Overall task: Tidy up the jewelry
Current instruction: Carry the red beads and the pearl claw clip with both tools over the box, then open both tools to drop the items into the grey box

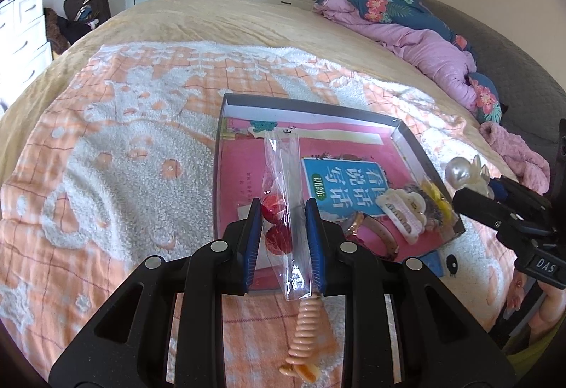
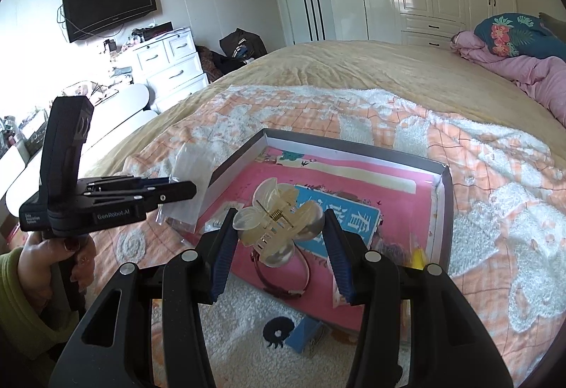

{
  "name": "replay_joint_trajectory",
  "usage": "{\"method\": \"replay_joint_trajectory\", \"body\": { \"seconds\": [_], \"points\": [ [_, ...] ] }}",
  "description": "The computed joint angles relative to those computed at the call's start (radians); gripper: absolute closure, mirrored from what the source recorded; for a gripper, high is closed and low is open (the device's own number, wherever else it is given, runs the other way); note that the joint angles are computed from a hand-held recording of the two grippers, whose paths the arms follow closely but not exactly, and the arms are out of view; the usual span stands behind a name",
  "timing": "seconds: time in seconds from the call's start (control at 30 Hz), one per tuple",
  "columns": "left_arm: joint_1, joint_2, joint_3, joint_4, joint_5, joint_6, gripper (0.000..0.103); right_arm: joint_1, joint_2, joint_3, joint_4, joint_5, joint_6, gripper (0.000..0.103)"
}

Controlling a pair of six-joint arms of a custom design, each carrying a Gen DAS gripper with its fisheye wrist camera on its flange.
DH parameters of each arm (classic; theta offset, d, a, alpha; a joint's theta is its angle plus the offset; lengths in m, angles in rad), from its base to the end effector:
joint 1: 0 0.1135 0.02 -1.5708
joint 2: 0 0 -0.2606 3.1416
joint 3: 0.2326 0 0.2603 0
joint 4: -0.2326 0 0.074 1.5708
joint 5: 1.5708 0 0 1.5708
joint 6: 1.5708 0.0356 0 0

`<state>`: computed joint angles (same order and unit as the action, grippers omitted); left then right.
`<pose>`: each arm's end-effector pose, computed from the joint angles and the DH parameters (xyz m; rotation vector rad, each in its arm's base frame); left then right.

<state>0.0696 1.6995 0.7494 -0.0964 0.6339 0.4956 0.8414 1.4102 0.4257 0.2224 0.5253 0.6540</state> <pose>0.3017 -0.0001 0.1119 0.7173 2.3122 -0.5792 0.1761 0.1702 0.1206 0.0463 2.2183 0.2068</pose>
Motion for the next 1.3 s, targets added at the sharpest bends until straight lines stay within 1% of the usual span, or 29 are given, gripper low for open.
{"method": "replay_joint_trajectory", "body": {
  "seconds": [0.23, 0.37, 0.63, 0.83, 0.93, 0.97, 1.03, 1.13, 1.2, 1.23, 1.27, 1.3],
  "points": [
    [-0.022, 0.067, 0.034, 0.021, -0.043, -0.005, 0.086, -0.060, 0.085, 0.023, 0.056, -0.057, -0.022, 0.056],
    [-0.029, 0.094, 0.047, 0.020, -0.058, -0.005, 0.086, -0.075, 0.146, 0.027, 0.085, -0.078, -0.005, 0.056],
    [-0.031, 0.110, 0.055, 0.022, -0.062, -0.006, 0.086, -0.089, 0.259, 0.044, 0.116, -0.110, 0.017, 0.056],
    [-0.032, 0.111, 0.056, 0.020, -0.062, -0.005, 0.086, -0.084, 0.307, 0.055, 0.128, -0.127, 0.037, 0.056],
    [-0.032, 0.111, 0.056, 0.020, -0.062, -0.005, 0.086, -0.085, 0.305, 0.051, 0.130, -0.130, 0.041, 0.056],
    [-0.032, 0.111, 0.056, 0.020, -0.062, -0.005, 0.086, -0.085, 0.303, 0.050, 0.129, -0.130, 0.043, 0.055],
    [-0.031, 0.111, 0.056, 0.020, -0.062, -0.005, 0.086, -0.077, 0.287, 0.033, 0.140, -0.121, 0.057, 0.046],
    [-0.032, 0.109, 0.054, 0.025, -0.065, -0.007, 0.086, -0.060, 0.246, 0.008, 0.138, -0.099, 0.073, 0.044],
    [-0.031, 0.106, 0.051, 0.029, -0.064, -0.006, 0.084, -0.049, 0.212, -0.007, 0.124, -0.083, 0.085, 0.041],
    [-0.031, 0.102, 0.046, 0.030, -0.062, -0.005, 0.079, -0.035, 0.186, -0.024, 0.121, -0.067, 0.102, 0.037],
    [-0.029, 0.095, 0.040, 0.031, -0.062, -0.005, 0.071, -0.025, 0.167, -0.036, 0.116, -0.055, 0.114, 0.033],
    [-0.026, 0.086, 0.032, 0.032, -0.059, -0.003, 0.068, -0.011, 0.145, -0.048, 0.108, -0.040, 0.130, 0.032]
  ]
}}
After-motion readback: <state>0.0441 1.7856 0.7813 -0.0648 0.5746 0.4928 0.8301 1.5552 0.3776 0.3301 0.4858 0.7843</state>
